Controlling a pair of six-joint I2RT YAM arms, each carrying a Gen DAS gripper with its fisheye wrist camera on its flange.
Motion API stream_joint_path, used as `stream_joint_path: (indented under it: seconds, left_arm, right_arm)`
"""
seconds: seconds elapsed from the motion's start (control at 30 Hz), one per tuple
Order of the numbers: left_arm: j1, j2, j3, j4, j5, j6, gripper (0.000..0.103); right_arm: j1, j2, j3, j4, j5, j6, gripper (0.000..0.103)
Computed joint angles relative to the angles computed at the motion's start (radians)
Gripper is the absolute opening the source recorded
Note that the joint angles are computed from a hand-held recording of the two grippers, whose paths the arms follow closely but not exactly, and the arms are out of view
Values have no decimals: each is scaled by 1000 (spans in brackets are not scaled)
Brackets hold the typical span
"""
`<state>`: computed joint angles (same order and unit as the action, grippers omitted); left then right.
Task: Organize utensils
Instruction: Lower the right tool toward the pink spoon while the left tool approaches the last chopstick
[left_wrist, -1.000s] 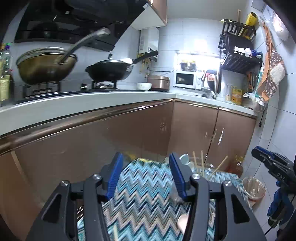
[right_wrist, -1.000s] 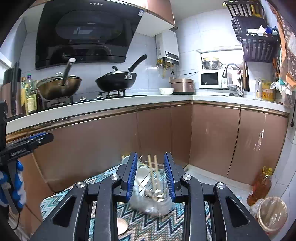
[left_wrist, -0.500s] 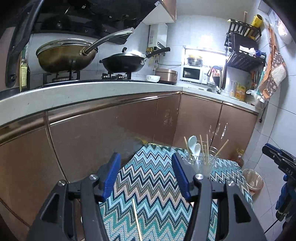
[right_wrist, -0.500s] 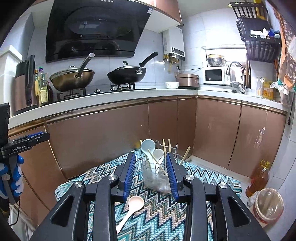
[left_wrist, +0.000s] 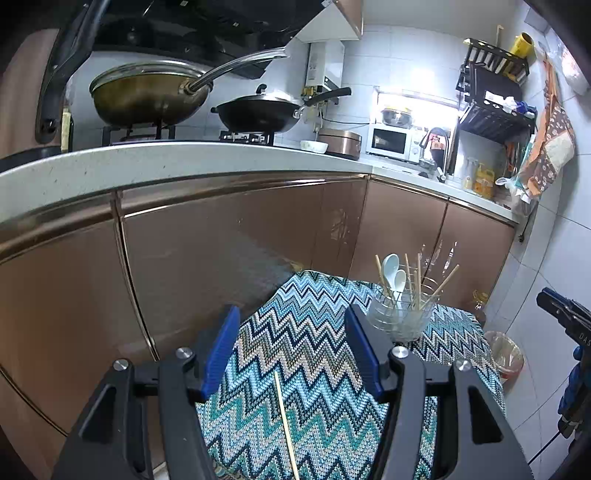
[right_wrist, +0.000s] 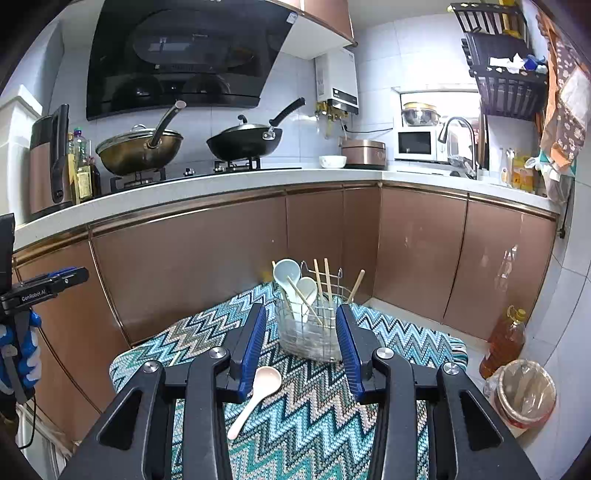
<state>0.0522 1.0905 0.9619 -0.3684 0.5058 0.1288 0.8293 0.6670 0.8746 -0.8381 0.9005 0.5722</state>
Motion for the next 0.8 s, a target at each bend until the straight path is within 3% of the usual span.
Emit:
stream_joint_path:
  seconds: [0.3, 0.8]
  left_arm:
    - [44, 44, -19, -1, 26, 37, 57]
    - [7, 203, -10, -16, -14, 77, 57]
  right_arm:
    - [-32, 5, -28, -7, -45, 19, 39]
    - [-261, 12, -153, 155, -317, -68, 40]
